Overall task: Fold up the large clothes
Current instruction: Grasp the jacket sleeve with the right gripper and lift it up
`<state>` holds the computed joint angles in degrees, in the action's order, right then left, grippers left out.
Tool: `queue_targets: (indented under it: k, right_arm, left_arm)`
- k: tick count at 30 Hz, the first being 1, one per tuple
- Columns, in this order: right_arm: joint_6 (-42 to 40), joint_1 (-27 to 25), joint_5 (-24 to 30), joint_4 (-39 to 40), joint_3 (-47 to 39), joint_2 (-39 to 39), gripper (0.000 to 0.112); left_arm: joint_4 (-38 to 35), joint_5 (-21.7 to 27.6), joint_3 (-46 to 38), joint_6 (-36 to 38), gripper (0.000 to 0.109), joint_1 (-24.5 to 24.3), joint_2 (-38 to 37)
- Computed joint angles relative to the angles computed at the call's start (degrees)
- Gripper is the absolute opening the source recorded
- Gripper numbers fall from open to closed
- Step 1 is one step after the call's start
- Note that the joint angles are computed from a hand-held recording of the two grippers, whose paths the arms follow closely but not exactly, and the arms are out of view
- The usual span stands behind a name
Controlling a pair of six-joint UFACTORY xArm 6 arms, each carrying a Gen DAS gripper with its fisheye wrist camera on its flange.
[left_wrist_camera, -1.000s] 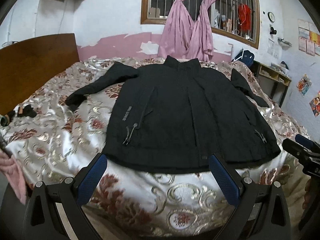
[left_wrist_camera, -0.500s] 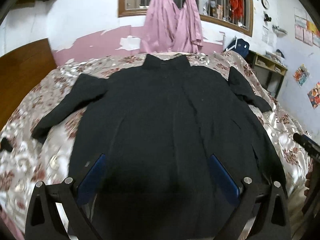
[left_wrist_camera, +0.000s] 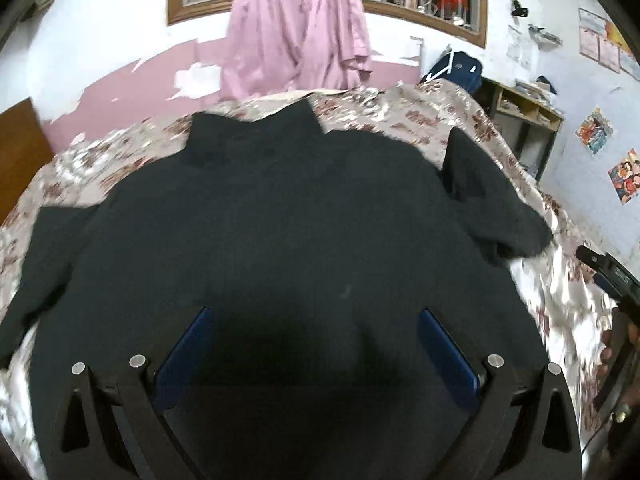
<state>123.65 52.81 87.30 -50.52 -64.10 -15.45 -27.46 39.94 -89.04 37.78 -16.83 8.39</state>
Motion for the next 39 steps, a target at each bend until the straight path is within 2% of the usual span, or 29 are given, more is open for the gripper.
queue_targets:
  k: [2, 5, 9, 12, 14, 16, 18, 20, 21, 22, 24, 26, 27, 28, 30, 32, 35, 37, 39]
  right_arm:
    - [3.8, -4.7, -3.0, -1.0, 4.7, -3.1, 0.102]
    - [10.5, -11.6, -10.7, -2.5, 11.6, -7.5, 0.102]
    - [19.4, -17.6, -20.1, -8.0, 19.2, -11.2, 0.102]
    - [22.4, -21.2, -25.3, -10.1, 21.4, -11.0, 0.102]
    - [25.1, -24.7, -30.6, -12.5, 22.6, -10.6, 0.102]
    - [24.7, -25.9, -30.8, -11.1, 21.9, -9.2, 0.102]
    - [26.3, -27.7, -33.1, -11.1, 22.3, -8.5, 0.101]
    - [28.5, -29.1, -35.5, -10.8, 23.3, -8.4, 0.085]
    - [29.4, -30.4, -37.6, -10.6, 24.0, -8.2, 0.070]
    - [30.5, -31.9, -40.1, -10.7, 24.9, -8.1, 0.062]
    - [34.0, -33.9, -44.2, -13.1, 26.3, -8.1, 0.057]
    - [37.8, -35.3, -47.1, -16.3, 27.4, -8.1, 0.036]
    - [38.6, -35.4, -47.6, -16.6, 27.5, -7.8, 0.021]
    - [40.9, -35.9, -48.7, -18.9, 28.0, -7.6, 0.012]
    - [46.5, -35.3, -48.3, -24.3, 28.3, -7.5, 0.006]
    - [46.5, -32.4, -43.4, -24.9, 27.8, -8.0, 0.005]
    - [42.1, -27.9, -35.3, -23.4, 25.6, -8.8, 0.005]
    - [36.7, -23.5, -27.0, -21.7, 22.1, -8.9, 0.005]
    - [30.7, -21.0, -22.0, -21.2, 18.4, -8.7, 0.004]
  left_arm:
    - [-0.2, 1.3, -5.5, -1.7, 0.103, -1.7, 4.4]
    - [-1.2, 5.2, -16.1, -5.4, 0.103, -3.7, 12.0]
    - [1.0, 9.6, -28.6, -12.1, 0.103, -6.3, 20.7]
    - [2.8, 11.9, -34.5, -15.5, 0.103, -7.7, 25.3]
    - [4.9, 12.8, -36.8, -16.6, 0.103, -8.9, 27.5]
    - [7.4, 14.0, -39.8, -17.7, 0.102, -10.0, 30.1]
    - [9.9, 15.5, -42.8, -18.9, 0.102, -10.9, 32.7]
    - [12.0, 15.4, -44.0, -19.6, 0.103, -11.7, 34.1]
    - [13.5, 15.9, -45.0, -20.4, 0.103, -12.1, 35.0]
    - [15.8, 16.1, -45.5, -21.4, 0.103, -12.6, 35.5]
    - [17.8, 15.4, -44.3, -21.8, 0.103, -13.0, 35.1]
    - [18.6, 15.7, -44.8, -21.7, 0.103, -13.2, 35.4]
    - [18.3, 16.8, -46.2, -21.7, 0.103, -13.0, 36.1]
    - [17.4, 18.4, -47.7, -21.7, 0.103, -12.6, 36.6]
    - [15.3, 21.3, -50.6, -21.9, 0.102, -11.8, 37.5]
    - [13.1, 22.4, -49.5, -21.0, 0.101, -10.5, 36.0]
    - [10.4, 23.2, -46.6, -18.1, 0.101, -8.3, 32.5]
    - [9.8, 23.4, -43.8, -15.7, 0.101, -6.7, 29.6]
    - [8.6, 23.6, -40.8, -13.3, 0.101, -4.4, 26.5]
